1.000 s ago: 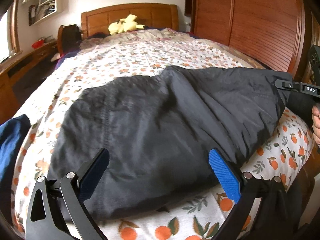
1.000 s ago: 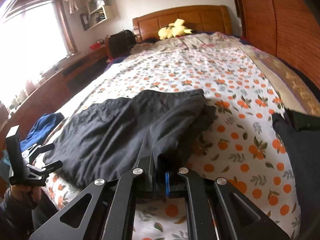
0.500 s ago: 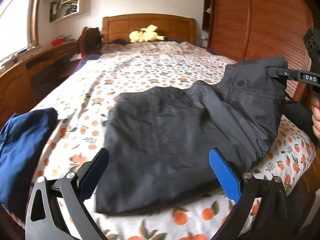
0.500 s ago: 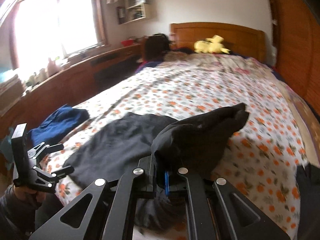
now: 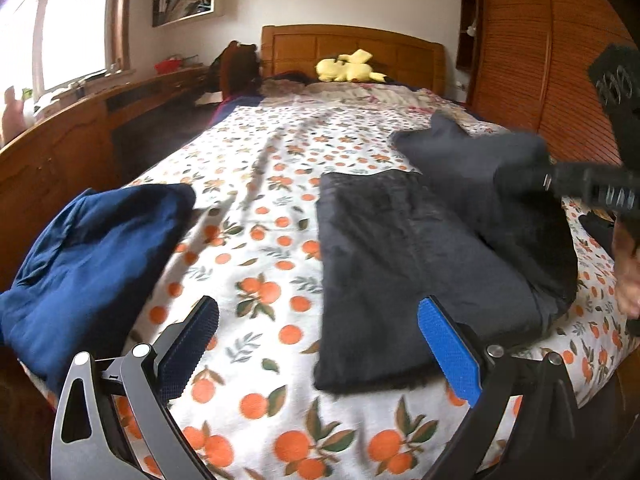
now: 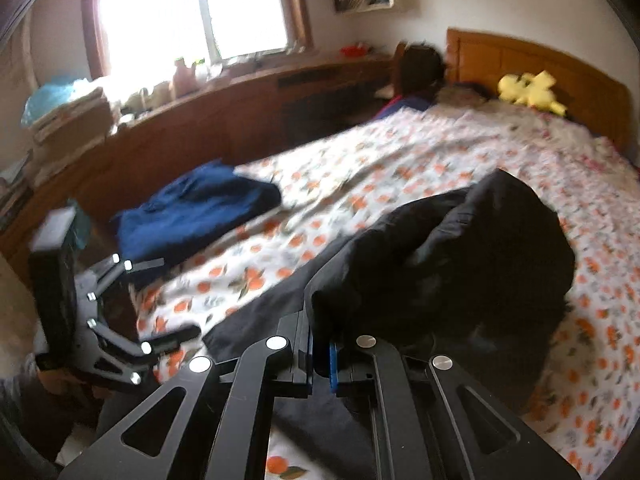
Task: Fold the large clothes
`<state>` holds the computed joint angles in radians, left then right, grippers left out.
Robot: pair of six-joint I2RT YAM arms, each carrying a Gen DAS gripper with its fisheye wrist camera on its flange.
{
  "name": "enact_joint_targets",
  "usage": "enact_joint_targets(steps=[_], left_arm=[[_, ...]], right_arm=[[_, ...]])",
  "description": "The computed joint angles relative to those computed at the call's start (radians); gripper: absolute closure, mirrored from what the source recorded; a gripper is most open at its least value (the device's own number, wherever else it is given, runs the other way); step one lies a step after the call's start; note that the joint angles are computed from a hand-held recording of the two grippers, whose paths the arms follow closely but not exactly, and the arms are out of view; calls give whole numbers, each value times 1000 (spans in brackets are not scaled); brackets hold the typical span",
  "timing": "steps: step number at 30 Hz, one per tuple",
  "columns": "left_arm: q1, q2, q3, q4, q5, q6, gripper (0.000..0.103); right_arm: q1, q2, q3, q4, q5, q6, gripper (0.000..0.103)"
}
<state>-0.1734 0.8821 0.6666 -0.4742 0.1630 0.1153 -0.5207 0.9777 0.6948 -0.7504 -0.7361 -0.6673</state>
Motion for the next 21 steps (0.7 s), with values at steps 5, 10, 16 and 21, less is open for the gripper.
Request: enact_joint_targets(steps=[5,10,16,21], left_arm=[[46,-6,-1,-12,18,17,3],[37,5,5,-4,10,5,3],[-38,31,26,19,-26,-29,3],[-139,63,64,39,-64,-71,3]], right_arm=[[73,-10,-89,52,76,44,97],[40,-55,-59,-2,55,37,85],[-54,-114,-12,-91,1,-40,69],[-211,-70,11,-136,-34,-168,69]])
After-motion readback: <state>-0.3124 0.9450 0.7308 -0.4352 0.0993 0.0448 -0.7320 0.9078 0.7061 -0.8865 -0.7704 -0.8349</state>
